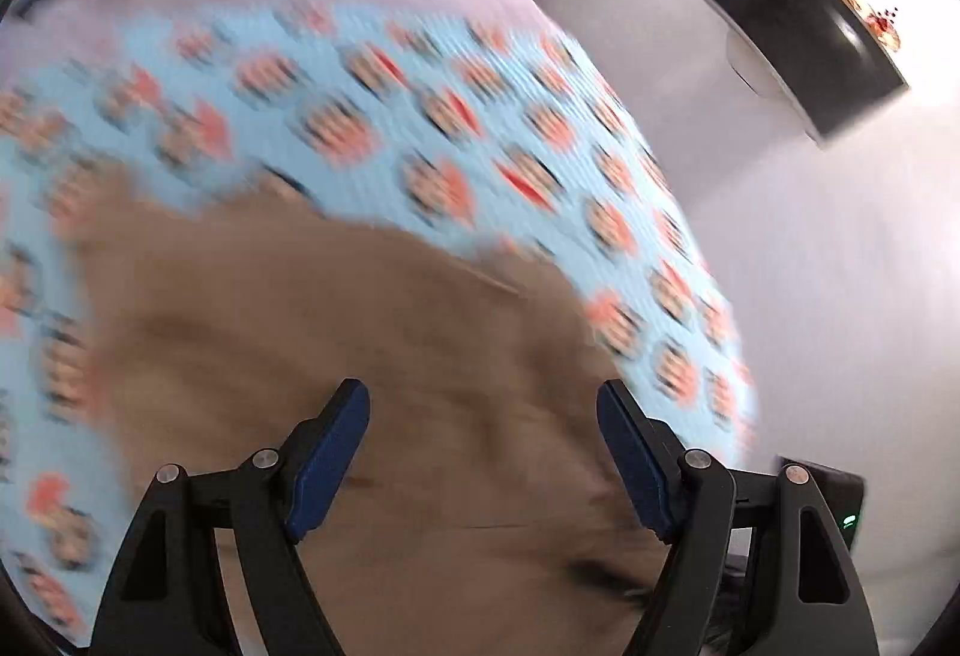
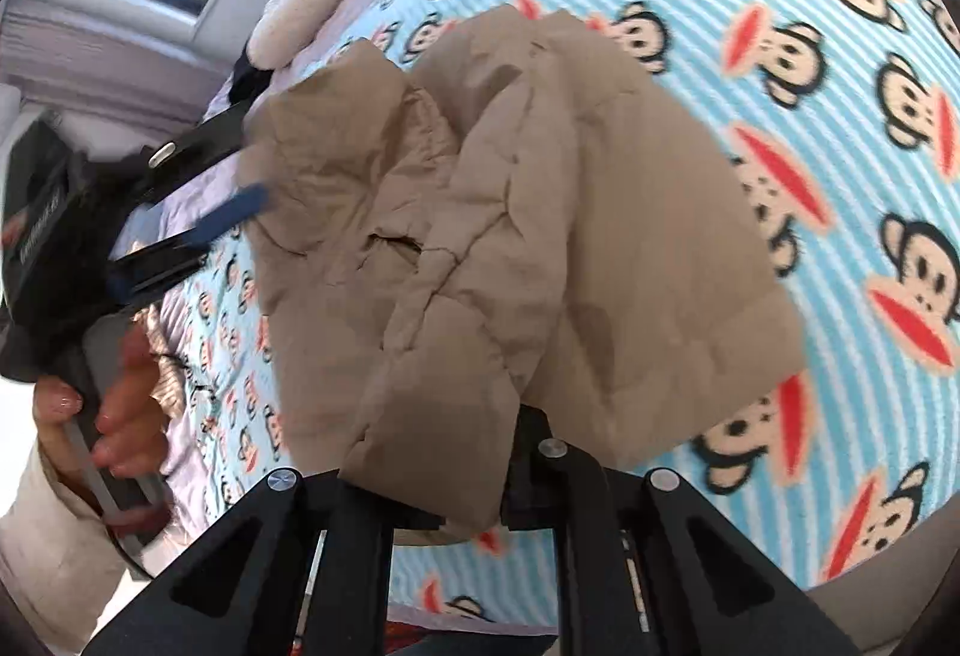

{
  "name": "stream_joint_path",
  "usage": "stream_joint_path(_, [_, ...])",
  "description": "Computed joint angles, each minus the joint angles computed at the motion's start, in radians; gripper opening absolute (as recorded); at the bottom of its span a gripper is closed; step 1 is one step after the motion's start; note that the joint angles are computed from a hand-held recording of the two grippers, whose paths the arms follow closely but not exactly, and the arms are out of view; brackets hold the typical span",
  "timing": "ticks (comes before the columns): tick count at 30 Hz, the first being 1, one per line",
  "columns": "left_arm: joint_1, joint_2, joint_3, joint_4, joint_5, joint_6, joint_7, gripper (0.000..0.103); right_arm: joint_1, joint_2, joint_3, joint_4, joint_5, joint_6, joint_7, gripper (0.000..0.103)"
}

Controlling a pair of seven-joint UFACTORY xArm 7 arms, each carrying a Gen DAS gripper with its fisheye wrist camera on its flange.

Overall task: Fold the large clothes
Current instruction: 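Fold the lifted jacket over onto itself with both tools, then lower the jacket bundle onto the blanket with both tools closed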

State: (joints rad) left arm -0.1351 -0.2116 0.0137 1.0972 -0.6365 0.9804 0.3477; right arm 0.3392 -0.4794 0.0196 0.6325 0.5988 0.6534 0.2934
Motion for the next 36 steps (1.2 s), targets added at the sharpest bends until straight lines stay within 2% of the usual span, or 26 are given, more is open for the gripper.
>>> stream_joint_path(2, [0.040, -0.041, 0.012, -0.065, 0.075, -0.087, -0.004, 0.078, 0.006, -0.016, -0.014, -0.026, 0.024, -0.003, -0.013, 0.012])
stream_joint_path(4, [0.074, -0.036, 0.027, -0.114, 0.146, -0.143, -0.009, 0.078, 0.004, -0.042, -0.014, -0.052, 0.026, 0.000, -0.011, 0.012])
stream_joint_path(5, [0.099, -0.014, 0.023, -0.128, 0.176, -0.153, -0.045, 0.078, 0.003, -0.045, -0.017, -0.063, 0.029, -0.005, -0.014, 0.012])
stream_joint_path(7, [0.093, 0.025, 0.045, -0.141, 0.126, -0.160, -0.057, 0.078, 0.005, -0.067, -0.027, -0.099, 0.039, -0.011, -0.026, 0.012])
stream_joint_path(9, [0.083, 0.051, 0.029, -0.165, 0.098, -0.217, -0.051, 0.078, 0.010, -0.083, -0.038, -0.128, 0.057, -0.017, -0.038, 0.012])
stream_joint_path(12, [0.047, 0.091, -0.023, -0.159, 0.118, -0.301, -0.064, 0.079, -0.002, -0.101, -0.063, -0.174, 0.068, -0.019, -0.056, 0.014])
stream_joint_path(15, [0.010, 0.142, -0.071, -0.121, 0.195, -0.366, -0.147, 0.082, 0.026, -0.080, -0.151, -0.197, 0.184, -0.016, -0.140, 0.020])
stream_joint_path(16, [0.001, 0.148, -0.083, -0.108, 0.236, -0.369, -0.194, 0.082, 0.017, -0.083, -0.175, -0.187, 0.183, 0.023, -0.145, 0.025])
stream_joint_path(17, [-0.005, 0.153, -0.087, -0.091, 0.258, -0.362, -0.223, 0.082, -0.032, -0.088, -0.158, -0.161, 0.140, 0.080, -0.139, 0.031])
stream_joint_path(19, [-0.012, 0.160, -0.086, -0.082, 0.272, -0.365, -0.256, 0.082, -0.104, -0.120, -0.128, -0.112, 0.025, 0.157, -0.120, 0.037])
stream_joint_path(21, [-0.014, 0.165, -0.082, -0.080, 0.267, -0.366, -0.269, 0.082, -0.141, -0.162, -0.134, -0.079, -0.006, 0.187, -0.129, 0.039])
stream_joint_path(23, [-0.015, 0.170, -0.081, -0.076, 0.271, -0.365, -0.285, 0.082, -0.164, -0.165, -0.159, -0.031, -0.003, 0.176, -0.154, 0.046])
stream_joint_path(26, [-0.016, 0.172, -0.081, -0.077, 0.280, -0.370, -0.299, 0.082, -0.127, -0.079, -0.220, 0.044, 0.094, 0.147, -0.263, 0.058])
stream_joint_path(28, [-0.017, 0.169, -0.081, -0.081, 0.286, -0.372, -0.309, 0.082, -0.065, 0.056, -0.281, 0.129, 0.228, 0.178, -0.405, 0.062])
stream_joint_path(31, [-0.017, 0.168, -0.080, -0.082, 0.289, -0.371, -0.312, 0.082, -0.038, 0.241, -0.296, 0.239, 0.340, 0.246, -0.537, 0.063])
stream_joint_path(32, [-0.016, 0.167, -0.079, -0.081, 0.290, -0.370, -0.314, 0.082, -0.040, 0.286, -0.289, 0.266, 0.364, 0.262, -0.557, 0.068])
stream_joint_path(34, [-0.017, 0.169, -0.080, -0.079, 0.304, -0.368, -0.328, 0.082, -0.051, 0.380, -0.265, 0.329, 0.390, 0.277, -0.561, 0.068])
stream_joint_path(35, [-0.017, 0.171, -0.081, -0.076, 0.312, -0.367, -0.336, 0.082, -0.063, 0.391, -0.255, 0.335, 0.407, 0.276, -0.562, 0.056])
stream_joint_path(36, [-0.018, 0.174, -0.083, -0.071, 0.329, -0.362, -0.348, 0.082, -0.075, 0.396, -0.246, 0.336, 0.442, 0.258, -0.580, 0.037])
